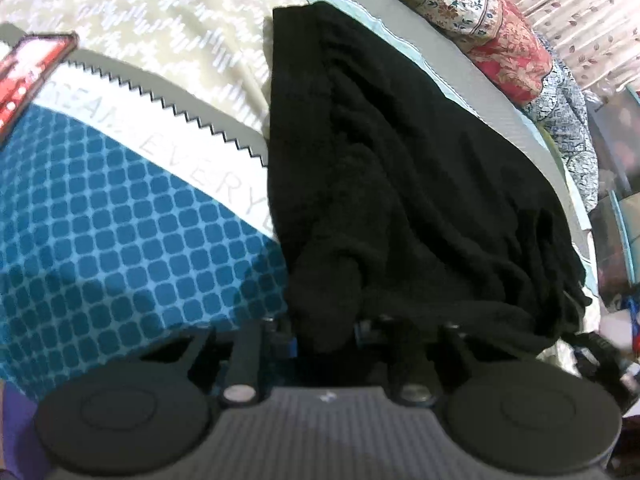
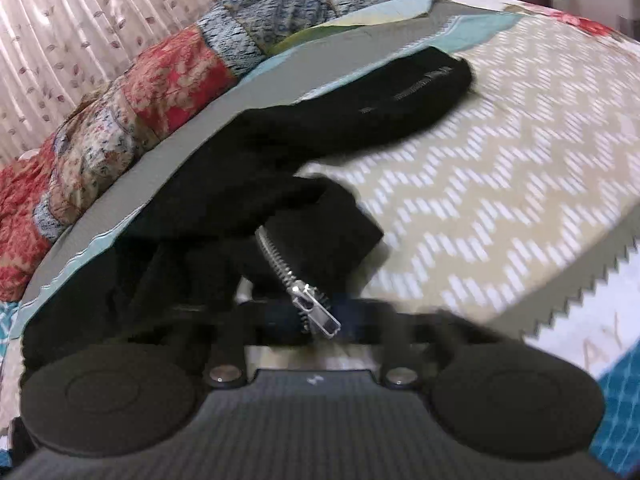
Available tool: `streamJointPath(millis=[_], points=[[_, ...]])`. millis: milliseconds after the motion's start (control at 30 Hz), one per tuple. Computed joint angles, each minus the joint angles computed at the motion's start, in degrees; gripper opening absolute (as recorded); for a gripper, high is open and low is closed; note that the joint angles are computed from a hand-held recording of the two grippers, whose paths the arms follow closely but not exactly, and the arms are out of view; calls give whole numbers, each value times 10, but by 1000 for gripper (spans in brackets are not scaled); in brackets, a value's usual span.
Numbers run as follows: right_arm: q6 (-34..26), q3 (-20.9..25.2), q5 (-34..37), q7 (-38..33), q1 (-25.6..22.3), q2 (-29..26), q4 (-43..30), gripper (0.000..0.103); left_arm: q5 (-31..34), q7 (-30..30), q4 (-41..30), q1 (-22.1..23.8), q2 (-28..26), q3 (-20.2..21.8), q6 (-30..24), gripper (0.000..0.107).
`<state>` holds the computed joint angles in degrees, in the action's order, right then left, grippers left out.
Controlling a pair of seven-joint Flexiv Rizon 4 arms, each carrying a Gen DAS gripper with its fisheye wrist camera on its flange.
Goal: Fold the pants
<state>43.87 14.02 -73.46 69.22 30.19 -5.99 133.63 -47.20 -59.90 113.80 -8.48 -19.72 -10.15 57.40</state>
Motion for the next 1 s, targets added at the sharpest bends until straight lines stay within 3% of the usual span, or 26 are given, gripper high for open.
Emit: streamJointPath(millis=[133, 267, 367, 500, 600, 700, 767, 833, 867, 1000], points=[[-188, 47, 105, -80, 33, 71, -5, 17, -5, 6, 2, 0, 20, 3, 12, 18], [-438, 112, 224, -160, 59, 164, -22, 17, 21, -12, 1, -2, 32, 17, 16, 18], [-529, 132, 293, -202, 52, 241, -11, 17, 34, -23, 4, 0, 38, 21, 4, 18], [-518, 120, 370, -272, 28, 324, 30, 17, 72, -51, 4, -4, 37, 28, -23, 18], [-508, 103, 425, -332, 8, 282, 28, 14, 141, -86, -1, -19, 34, 42, -5, 19], [-475, 100, 487, -339, 2, 252, 40, 15, 190, -113, -15, -18, 28, 48, -25, 20], [-453, 106, 524, -323, 4, 249, 49, 20, 207, -117, -20, -16, 30, 47, -35, 28], [-467, 122, 543, -287, 10, 242, 41, 48, 216, -107, -18, -13, 37, 46, -31, 35], [-488, 131, 551, -270, 14, 242, 37, 53, 216, -99, -15, -12, 40, 44, -27, 37], [-596, 154, 591, -195, 26, 259, 5, 57, 202, -60, 0, -6, 60, 41, 12, 41]])
